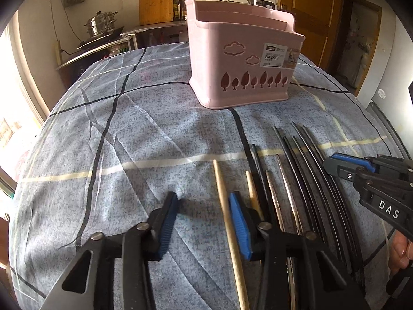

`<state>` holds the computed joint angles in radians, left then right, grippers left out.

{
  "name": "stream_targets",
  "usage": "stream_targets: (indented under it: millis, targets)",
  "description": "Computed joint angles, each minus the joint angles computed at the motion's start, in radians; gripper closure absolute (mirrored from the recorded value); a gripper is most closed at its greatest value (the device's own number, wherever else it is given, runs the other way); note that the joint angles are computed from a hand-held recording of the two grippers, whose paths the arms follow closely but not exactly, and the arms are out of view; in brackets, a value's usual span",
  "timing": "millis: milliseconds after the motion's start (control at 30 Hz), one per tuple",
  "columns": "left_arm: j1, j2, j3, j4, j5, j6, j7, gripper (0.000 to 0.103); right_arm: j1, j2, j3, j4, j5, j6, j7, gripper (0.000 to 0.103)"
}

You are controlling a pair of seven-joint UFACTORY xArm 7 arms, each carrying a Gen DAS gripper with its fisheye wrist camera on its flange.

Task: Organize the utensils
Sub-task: 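Grasp a light wooden chopstick with the left tool while the right tool grasps a black chopstick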

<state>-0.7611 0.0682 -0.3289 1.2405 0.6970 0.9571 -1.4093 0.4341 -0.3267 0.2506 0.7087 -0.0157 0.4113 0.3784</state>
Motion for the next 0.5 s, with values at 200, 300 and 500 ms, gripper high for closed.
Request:
stream_targets:
  millis: [200, 300, 500]
  targets:
    - [0.012, 0.003, 0.0, 0.012, -0.024, 0.018, 0.035, 0.076, -0.023, 0.032, 0.022, 0.048, -0.052, 0.056, 0.02, 0.094]
    - [0.021, 0.012, 0.012, 0.024, -0.048, -0.004, 0.081, 0.076, -0.015, 0.063, 0.01, 0.081, -0.044, 0.069, 0.012, 0.094]
    - [0.063, -0.033, 0.029, -0.028, -0.146, -0.126, 0.135, 0.098, 0.014, 0.051, -0.038, 0.088, 0.063, 0.065, -0.066, 0.096]
